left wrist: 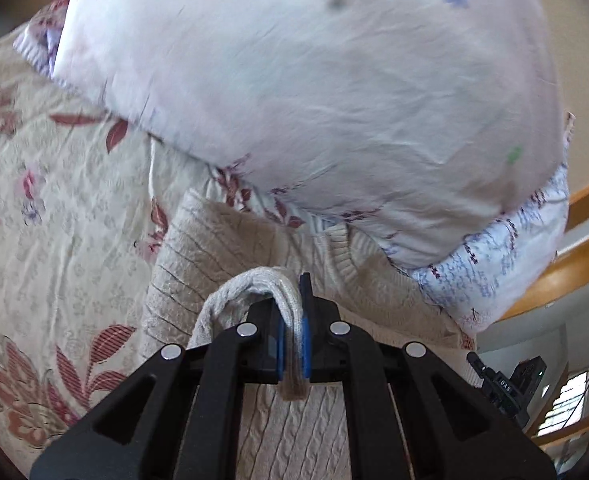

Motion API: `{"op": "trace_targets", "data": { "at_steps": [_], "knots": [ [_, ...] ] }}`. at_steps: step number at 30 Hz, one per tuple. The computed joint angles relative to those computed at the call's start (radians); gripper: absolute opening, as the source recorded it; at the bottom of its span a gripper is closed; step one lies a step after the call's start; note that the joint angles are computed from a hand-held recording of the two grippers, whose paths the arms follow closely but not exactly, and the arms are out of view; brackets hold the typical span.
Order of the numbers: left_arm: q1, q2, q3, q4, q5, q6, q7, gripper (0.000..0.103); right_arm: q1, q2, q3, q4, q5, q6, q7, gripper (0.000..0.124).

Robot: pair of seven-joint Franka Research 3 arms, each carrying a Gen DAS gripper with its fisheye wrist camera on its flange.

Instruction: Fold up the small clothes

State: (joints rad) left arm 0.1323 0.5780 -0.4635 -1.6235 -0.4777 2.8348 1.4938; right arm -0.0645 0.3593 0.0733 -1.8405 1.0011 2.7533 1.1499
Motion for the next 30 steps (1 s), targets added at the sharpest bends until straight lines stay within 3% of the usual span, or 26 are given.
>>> {"op": "trace_targets", "data": {
  "at_steps": [4,5,6,7,8,11,14,17,21,30],
  "knots": [
    [-0.003,0.038,-0.001,0.032,-0.02,-0.008,-0.05,0.008,0.01,0.056,-0.035,0.072,-0.088,-0.084,0.197,0.015],
    [-0.003,0.042,-0.002,0.037,-0.023,-0.003,-0.057,0.013,0.004,0.063,-0.032,0.083,-0.091,-0.097,0.221,0.018],
    [-0.003,0.044,-0.004,0.04,-0.022,-0.001,-0.062,0.018,-0.002,0.068,-0.028,0.091,-0.089,-0.102,0.237,0.033],
    [-0.002,0.046,-0.009,0.043,-0.023,0.007,-0.063,0.029,-0.007,0.067,-0.023,0.091,-0.082,-0.095,0.242,0.05],
    [-0.003,0.043,-0.008,0.041,-0.02,0.016,-0.068,0.041,-0.012,0.057,-0.013,0.08,-0.061,-0.066,0.23,0.056],
    [0.003,0.03,-0.018,0.025,-0.018,0.059,-0.073,0.055,-0.031,0.037,0.01,0.064,-0.012,-0.042,0.17,0.059],
    [0.028,-0.001,-0.032,-0.004,-0.011,0.053,-0.078,0.055,-0.021,0.005,0.0,0.029,-0.023,-0.024,0.145,0.058],
    [0.007,-0.064,0.02,-0.063,0.05,0.039,-0.078,0.053,0.004,-0.053,-0.033,-0.043,-0.102,0.001,0.14,0.055],
    [-0.042,-0.157,0.096,-0.169,0.162,0.022,-0.058,0.041,0.03,-0.135,-0.071,-0.16,-0.22,0.015,0.143,0.045],
    [-0.084,-0.245,0.139,-0.318,0.215,0.008,-0.004,0.038,0.068,-0.153,-0.097,-0.225,-0.382,-0.009,0.202,0.038]
  ]
}}
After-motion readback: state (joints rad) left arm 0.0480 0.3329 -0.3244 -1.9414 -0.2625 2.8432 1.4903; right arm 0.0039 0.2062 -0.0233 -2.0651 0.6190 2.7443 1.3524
